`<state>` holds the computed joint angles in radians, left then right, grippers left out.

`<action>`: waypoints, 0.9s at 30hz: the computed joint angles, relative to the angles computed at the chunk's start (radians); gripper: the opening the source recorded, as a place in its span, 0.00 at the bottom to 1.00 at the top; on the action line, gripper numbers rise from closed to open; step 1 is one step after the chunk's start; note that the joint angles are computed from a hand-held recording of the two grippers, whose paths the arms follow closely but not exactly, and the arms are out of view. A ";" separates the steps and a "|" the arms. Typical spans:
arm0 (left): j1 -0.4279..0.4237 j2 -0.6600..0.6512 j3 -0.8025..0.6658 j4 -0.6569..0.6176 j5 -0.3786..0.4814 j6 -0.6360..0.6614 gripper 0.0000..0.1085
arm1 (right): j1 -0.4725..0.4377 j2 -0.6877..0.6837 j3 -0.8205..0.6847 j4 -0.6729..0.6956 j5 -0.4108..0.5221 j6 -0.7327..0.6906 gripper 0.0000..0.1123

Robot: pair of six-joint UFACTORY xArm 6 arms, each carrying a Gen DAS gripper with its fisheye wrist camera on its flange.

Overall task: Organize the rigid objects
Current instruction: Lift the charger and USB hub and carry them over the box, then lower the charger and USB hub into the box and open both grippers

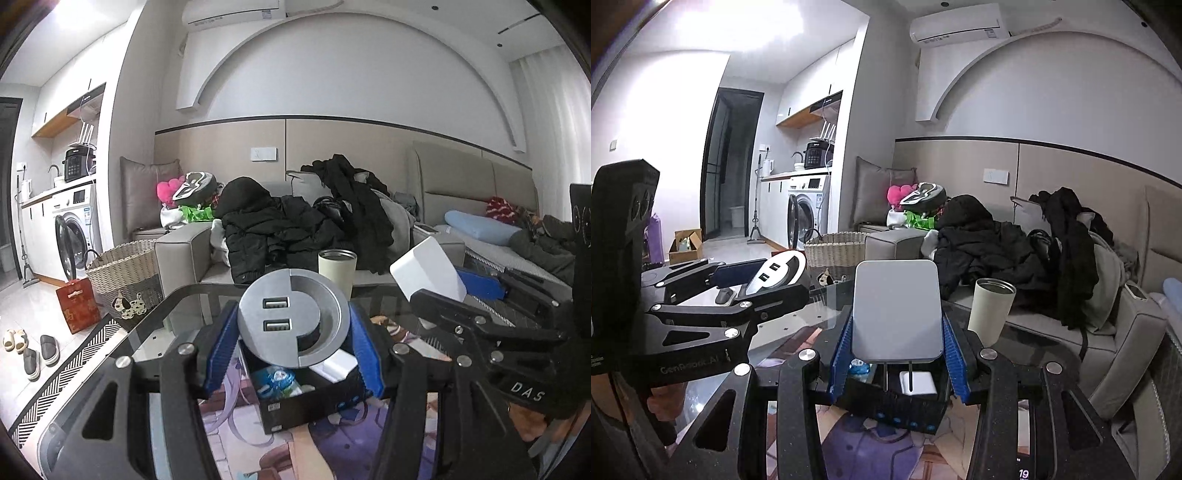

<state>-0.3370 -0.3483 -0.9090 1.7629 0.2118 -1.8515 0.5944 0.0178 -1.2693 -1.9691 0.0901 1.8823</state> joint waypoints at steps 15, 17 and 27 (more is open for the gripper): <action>0.040 0.184 -0.200 -0.021 0.031 -0.055 0.53 | -0.019 0.201 -0.254 0.291 0.052 -0.249 0.40; 0.059 0.210 -0.219 -0.042 0.017 -0.055 0.53 | -0.017 0.249 -0.304 0.369 0.062 -0.325 0.40; 0.056 0.281 -0.252 -0.220 0.064 0.126 0.53 | -0.047 0.374 -0.389 0.879 0.032 -0.837 0.40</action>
